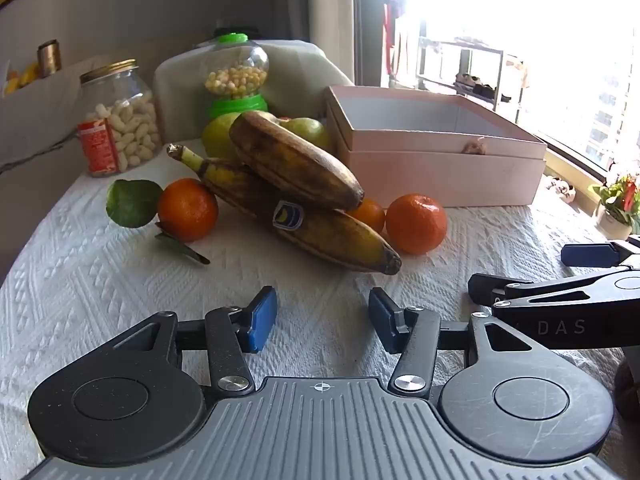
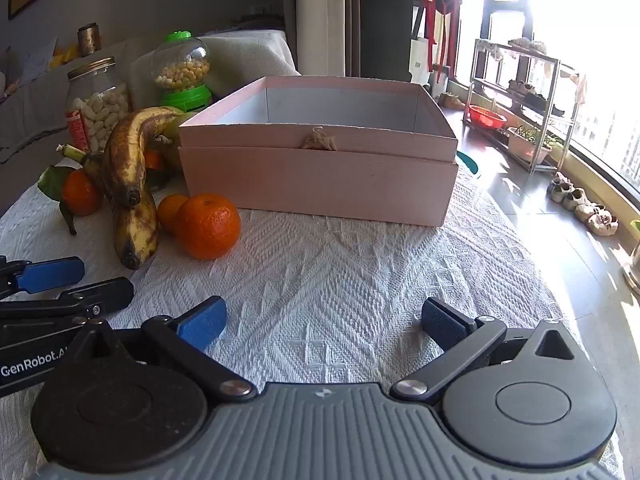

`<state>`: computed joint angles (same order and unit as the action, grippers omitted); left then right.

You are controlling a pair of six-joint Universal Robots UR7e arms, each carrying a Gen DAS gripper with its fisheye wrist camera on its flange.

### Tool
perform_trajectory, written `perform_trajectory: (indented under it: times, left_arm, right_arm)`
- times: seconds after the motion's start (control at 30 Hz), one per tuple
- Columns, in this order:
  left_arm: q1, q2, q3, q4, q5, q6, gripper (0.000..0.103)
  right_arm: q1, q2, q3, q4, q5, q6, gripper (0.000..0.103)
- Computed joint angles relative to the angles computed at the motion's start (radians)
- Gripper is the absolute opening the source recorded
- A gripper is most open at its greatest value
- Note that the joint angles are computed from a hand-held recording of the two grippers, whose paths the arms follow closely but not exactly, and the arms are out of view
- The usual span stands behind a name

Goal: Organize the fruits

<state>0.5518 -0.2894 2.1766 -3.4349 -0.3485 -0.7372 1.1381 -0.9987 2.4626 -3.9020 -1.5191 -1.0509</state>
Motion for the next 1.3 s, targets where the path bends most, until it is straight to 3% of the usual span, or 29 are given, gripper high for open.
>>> perform_trajectory:
  times: [1.3]
  left_arm:
    - [0.000,0.000,0.000,-0.008,-0.005,0.001,0.056]
  right_arm:
    - [0.001,-0.001,0.000,0.000,-0.002,-0.001,0.103]
